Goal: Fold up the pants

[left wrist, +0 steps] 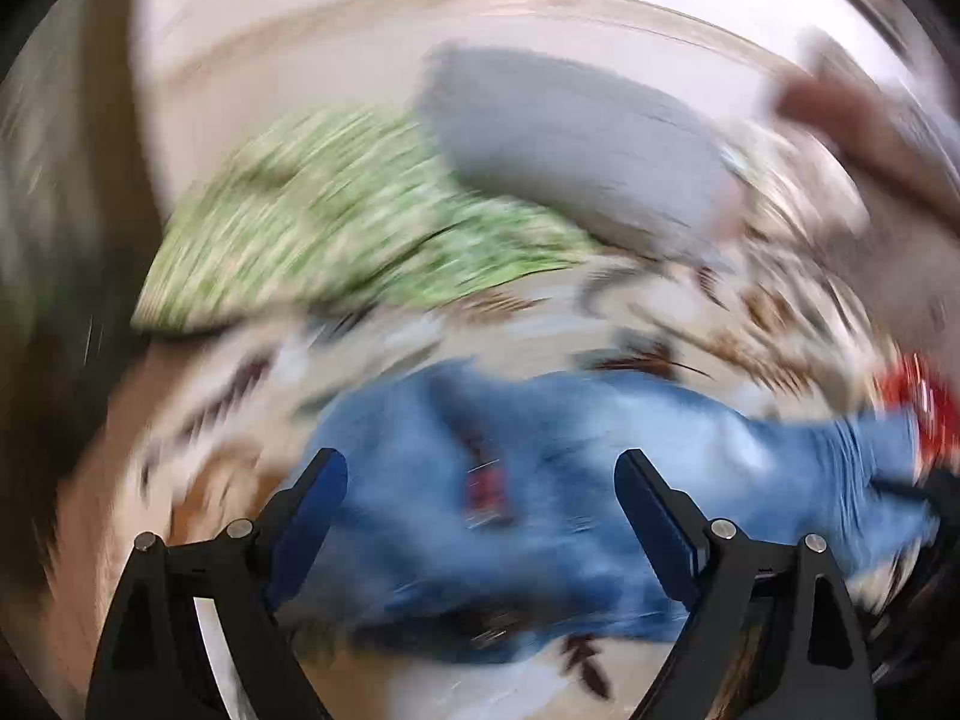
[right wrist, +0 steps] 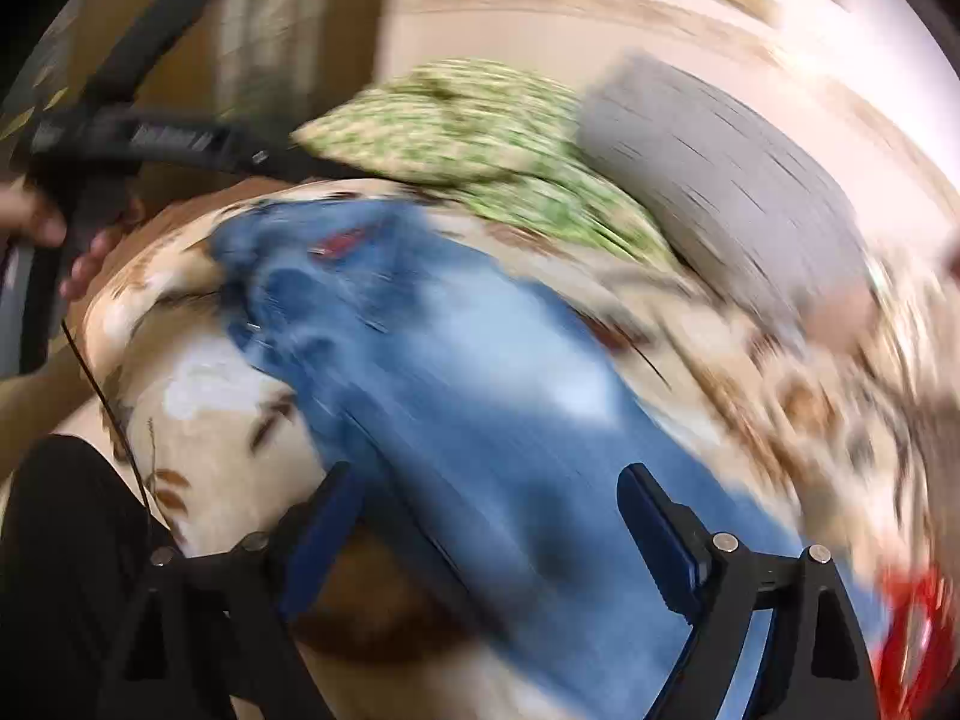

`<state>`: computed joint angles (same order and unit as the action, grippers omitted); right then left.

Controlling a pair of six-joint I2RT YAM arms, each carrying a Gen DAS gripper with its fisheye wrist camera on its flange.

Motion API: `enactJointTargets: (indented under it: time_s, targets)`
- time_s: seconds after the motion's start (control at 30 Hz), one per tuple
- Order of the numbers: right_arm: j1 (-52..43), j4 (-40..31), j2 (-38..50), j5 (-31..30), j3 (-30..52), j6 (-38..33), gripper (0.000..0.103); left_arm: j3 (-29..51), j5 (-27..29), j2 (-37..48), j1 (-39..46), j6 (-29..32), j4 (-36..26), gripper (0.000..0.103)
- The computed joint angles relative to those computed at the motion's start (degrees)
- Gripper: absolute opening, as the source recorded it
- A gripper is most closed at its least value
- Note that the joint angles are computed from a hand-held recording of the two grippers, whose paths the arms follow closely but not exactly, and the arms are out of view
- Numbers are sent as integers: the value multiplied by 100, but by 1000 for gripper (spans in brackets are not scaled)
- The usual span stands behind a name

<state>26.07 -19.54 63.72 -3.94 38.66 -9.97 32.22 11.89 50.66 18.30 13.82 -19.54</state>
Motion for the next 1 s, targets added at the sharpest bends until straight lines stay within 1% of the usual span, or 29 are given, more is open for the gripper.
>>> enactJointTargets:
  time_s: [0.07, 0.1, 0.2, 0.27, 0.3, 0.33, 0.4, 0.47, 0.57, 0.7, 0.77, 0.87, 0.93, 1.0]
  targets:
    - [-843, -396, -512, -340, -231, -18, 89, 109, -617, 76, -1232, -68, 99, 91]
    - [-1330, -605, -698, -539, -301, -84, 89, 218, -780, 261, -1727, -143, 140, 91]
    - [-2952, -1147, -1081, -1282, -439, -420, 89, 679, -1071, 1106, -2926, -332, 317, 91]
    - [-4072, -1387, -982, -1779, -430, -735, 89, 1067, -1273, 1771, -3588, -348, 451, 91]
    - [-4579, -1508, -842, -1995, -372, -924, 89, 1337, -1304, 2138, -3832, -356, 451, 91]
    - [-5095, -1610, -646, -2225, -305, -1115, 89, 1636, -1192, 2481, -4037, -350, 372, 91]
    - [-5870, -1735, -222, -2673, -161, -1440, 89, 2182, -786, 3020, -4361, -303, 105, 91]
    - [-6378, -1976, 256, -3042, 29, -1704, 89, 2635, -588, 3440, -4673, -164, -115, 91]
    - [-6739, -2303, 833, -3482, 274, -1917, 89, 3428, -571, 4201, -5059, 24, -536, 91]
    - [-7019, -2835, 1141, -3918, 392, -2424, 89, 4236, -400, 4985, -5305, 164, -1090, 91]
    - [-7033, -3050, 1303, -4032, 415, -2591, 89, 4600, -429, 5367, -5428, 208, -1267, 91]
    - [-6984, -2934, 1455, -3966, 292, -2467, 89, 5018, -451, 5801, -5565, 305, -1518, 91]
    - [-7035, -3050, 1737, -4059, 330, -2546, 89, 5218, -494, 6024, -5631, 333, -1597, 91]
    - [-7067, -3026, 1962, -4130, 336, -2530, 89, 5384, -418, 6195, -5662, 319, -1696, 91]
